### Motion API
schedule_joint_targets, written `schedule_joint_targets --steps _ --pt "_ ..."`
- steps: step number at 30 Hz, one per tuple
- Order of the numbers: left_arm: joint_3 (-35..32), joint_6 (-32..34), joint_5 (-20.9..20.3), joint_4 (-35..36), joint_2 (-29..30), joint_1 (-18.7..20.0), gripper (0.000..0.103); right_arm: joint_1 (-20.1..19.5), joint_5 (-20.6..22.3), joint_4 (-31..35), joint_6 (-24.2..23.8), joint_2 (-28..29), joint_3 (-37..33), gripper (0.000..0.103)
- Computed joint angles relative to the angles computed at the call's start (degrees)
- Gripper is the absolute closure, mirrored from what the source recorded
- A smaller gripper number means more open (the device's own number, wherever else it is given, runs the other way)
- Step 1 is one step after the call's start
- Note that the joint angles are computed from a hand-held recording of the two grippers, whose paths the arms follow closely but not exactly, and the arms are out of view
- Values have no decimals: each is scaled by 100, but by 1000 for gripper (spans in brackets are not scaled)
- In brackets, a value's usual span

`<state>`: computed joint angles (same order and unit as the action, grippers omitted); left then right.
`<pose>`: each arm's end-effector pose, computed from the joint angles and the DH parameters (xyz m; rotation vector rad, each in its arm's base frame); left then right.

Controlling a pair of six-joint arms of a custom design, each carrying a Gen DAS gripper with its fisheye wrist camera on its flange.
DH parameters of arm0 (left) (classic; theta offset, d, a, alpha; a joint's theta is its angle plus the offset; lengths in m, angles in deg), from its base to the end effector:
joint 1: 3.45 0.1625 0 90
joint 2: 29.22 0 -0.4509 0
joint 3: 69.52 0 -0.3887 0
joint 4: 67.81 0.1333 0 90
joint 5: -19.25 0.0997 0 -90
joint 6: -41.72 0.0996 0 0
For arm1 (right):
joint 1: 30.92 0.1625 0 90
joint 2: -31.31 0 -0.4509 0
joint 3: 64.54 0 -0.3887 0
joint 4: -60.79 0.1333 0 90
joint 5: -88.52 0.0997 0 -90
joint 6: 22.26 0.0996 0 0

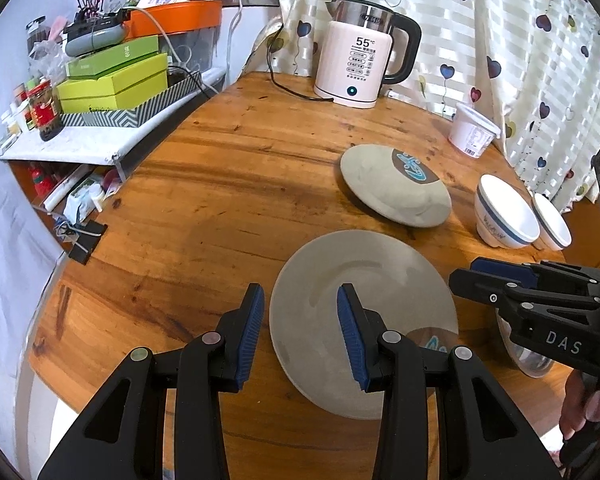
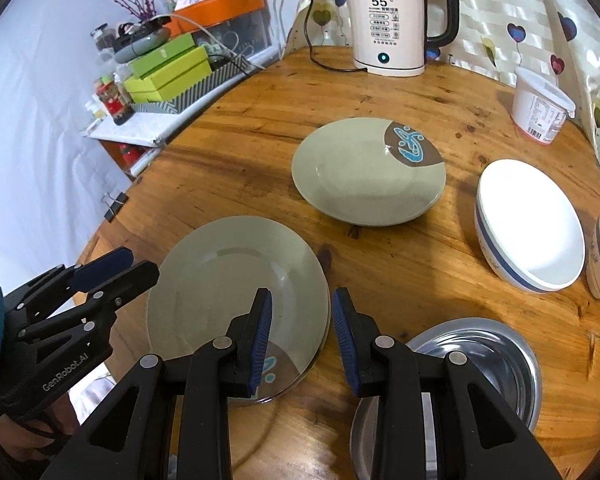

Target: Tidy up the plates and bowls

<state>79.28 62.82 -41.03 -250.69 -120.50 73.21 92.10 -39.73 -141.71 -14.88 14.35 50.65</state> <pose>0.1016 -0.3633 0.2725 0.5359 2.4405 -0.7471 0.3279 -0.3731 -0.1419 0.4549 -2.4947 0.6010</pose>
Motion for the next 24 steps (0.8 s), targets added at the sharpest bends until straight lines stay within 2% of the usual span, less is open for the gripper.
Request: schedule_joint_targets --steps 3,9,24 --pt "-33 -7 -103 102 -26 8 64 18 -32 -16 47 -25 26 65" --pt "-166 -39 -338 361 -35 70 64 75 -159 -33 12 -53 12 61" --pt "-506 -68 -534 695 156 -17 64 61 -303 39 -317 -129 -169 59"
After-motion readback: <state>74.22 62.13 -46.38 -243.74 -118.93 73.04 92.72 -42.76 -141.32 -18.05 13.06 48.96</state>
